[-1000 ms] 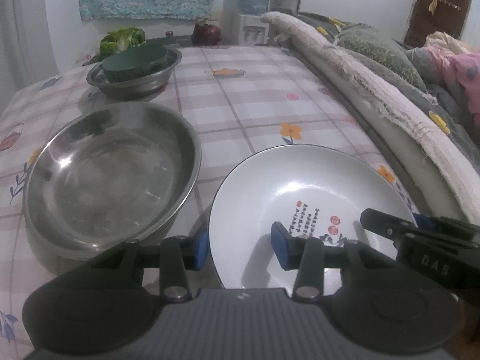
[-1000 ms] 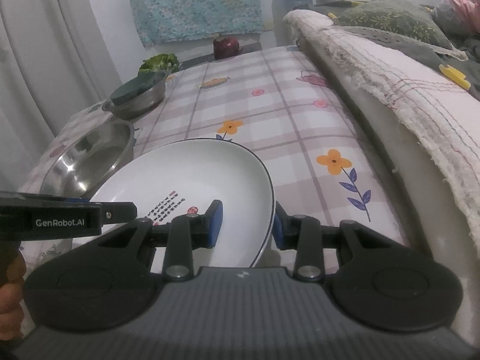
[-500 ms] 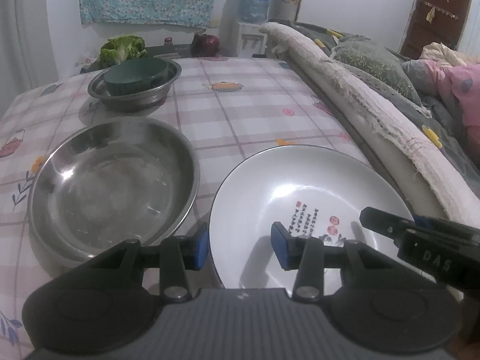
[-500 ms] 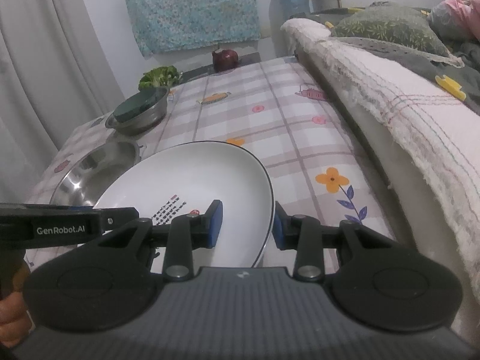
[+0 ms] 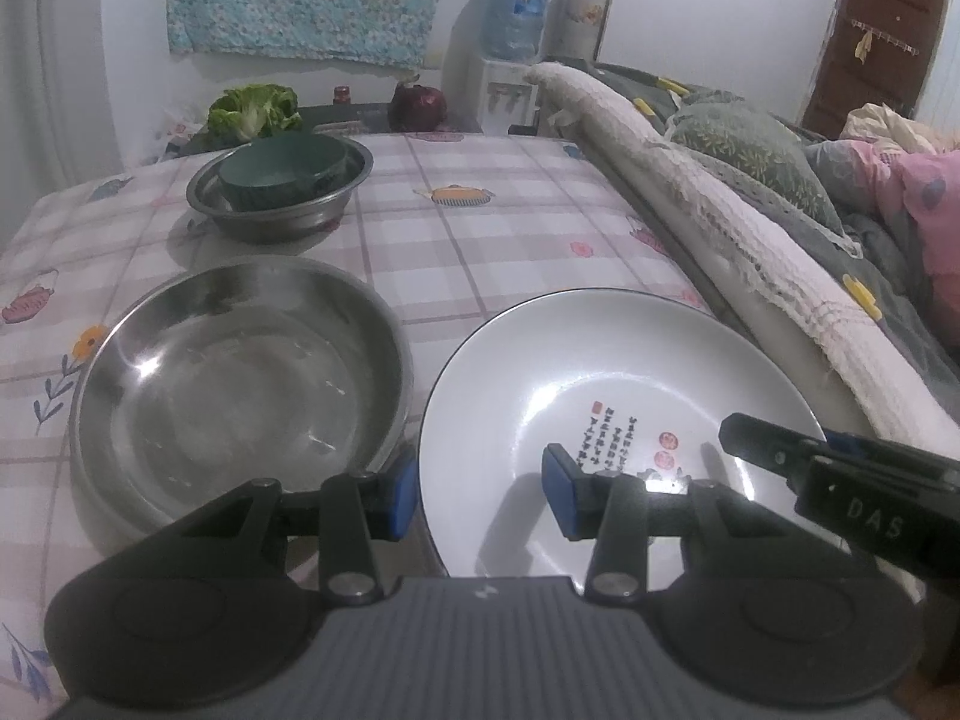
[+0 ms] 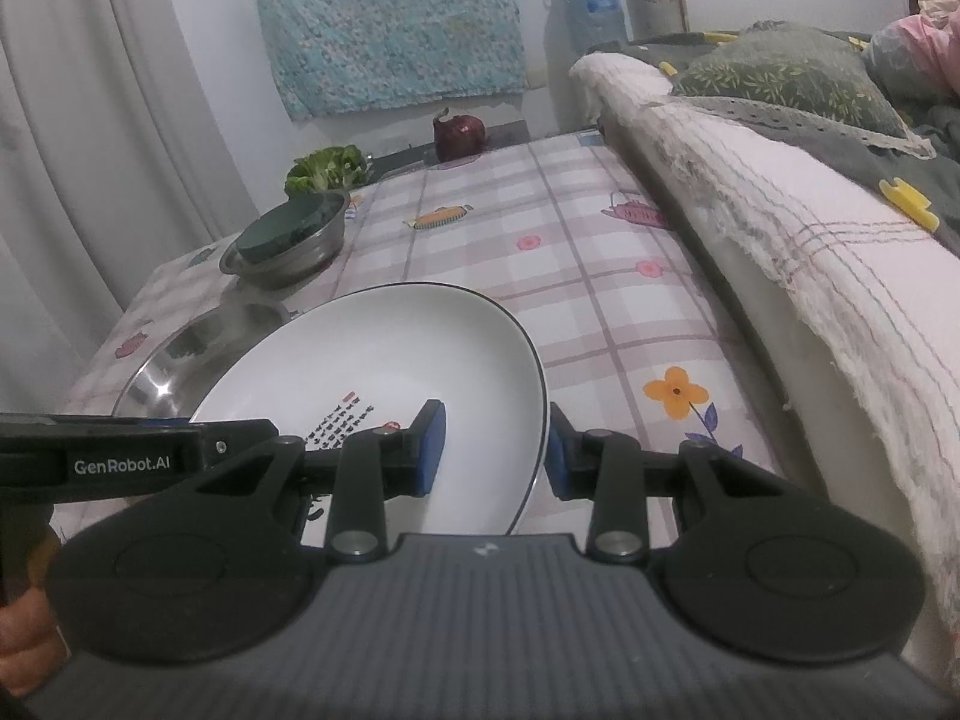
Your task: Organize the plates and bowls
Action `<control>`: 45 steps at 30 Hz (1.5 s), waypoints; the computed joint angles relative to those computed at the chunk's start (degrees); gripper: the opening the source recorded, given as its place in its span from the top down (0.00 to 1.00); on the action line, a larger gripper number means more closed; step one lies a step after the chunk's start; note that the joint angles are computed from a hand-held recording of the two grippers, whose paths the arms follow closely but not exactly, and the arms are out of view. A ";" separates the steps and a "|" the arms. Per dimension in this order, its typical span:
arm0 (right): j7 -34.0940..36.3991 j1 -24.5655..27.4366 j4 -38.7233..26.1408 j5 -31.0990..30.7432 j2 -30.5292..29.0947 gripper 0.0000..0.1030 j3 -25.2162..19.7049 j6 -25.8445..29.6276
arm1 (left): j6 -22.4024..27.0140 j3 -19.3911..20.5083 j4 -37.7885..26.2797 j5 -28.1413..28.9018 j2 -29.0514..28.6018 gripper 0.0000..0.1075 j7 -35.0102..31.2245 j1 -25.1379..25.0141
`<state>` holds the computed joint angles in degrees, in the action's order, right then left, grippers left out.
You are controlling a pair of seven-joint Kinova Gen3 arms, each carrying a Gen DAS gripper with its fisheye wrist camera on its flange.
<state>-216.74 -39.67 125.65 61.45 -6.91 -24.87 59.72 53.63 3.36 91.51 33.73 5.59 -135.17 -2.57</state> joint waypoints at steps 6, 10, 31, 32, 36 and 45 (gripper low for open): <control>1.21 0.31 -0.73 0.57 -0.16 0.67 0.28 -0.04 | 0.14 -0.22 -0.63 1.02 0.01 0.59 -0.03 -0.46; 2.54 0.63 -1.61 0.99 -0.12 0.67 0.47 -0.04 | 0.35 -0.42 -1.19 1.91 0.03 0.59 -0.20 -0.98; 9.98 1.08 -10.35 5.36 5.69 0.67 4.43 -5.53 | 1.42 -2.21 -5.77 4.83 2.67 0.59 0.17 -6.89; 10.28 0.94 -10.98 5.59 6.32 0.67 4.80 -6.07 | 1.47 -2.24 -6.16 4.65 3.02 0.59 0.39 -7.25; 11.91 0.36 -13.65 5.69 9.01 0.67 6.56 -8.53 | 1.49 -2.28 -7.44 3.94 4.42 0.59 1.46 -8.71; 17.67 -0.98 -19.32 0.95 14.43 0.67 10.92 -13.12 | 3.14 -1.32 -11.55 0.28 8.83 0.59 4.48 -10.74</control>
<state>-199.08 -40.65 106.33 62.40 7.52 -13.95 46.60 56.77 2.04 79.96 34.01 14.42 -130.69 -13.31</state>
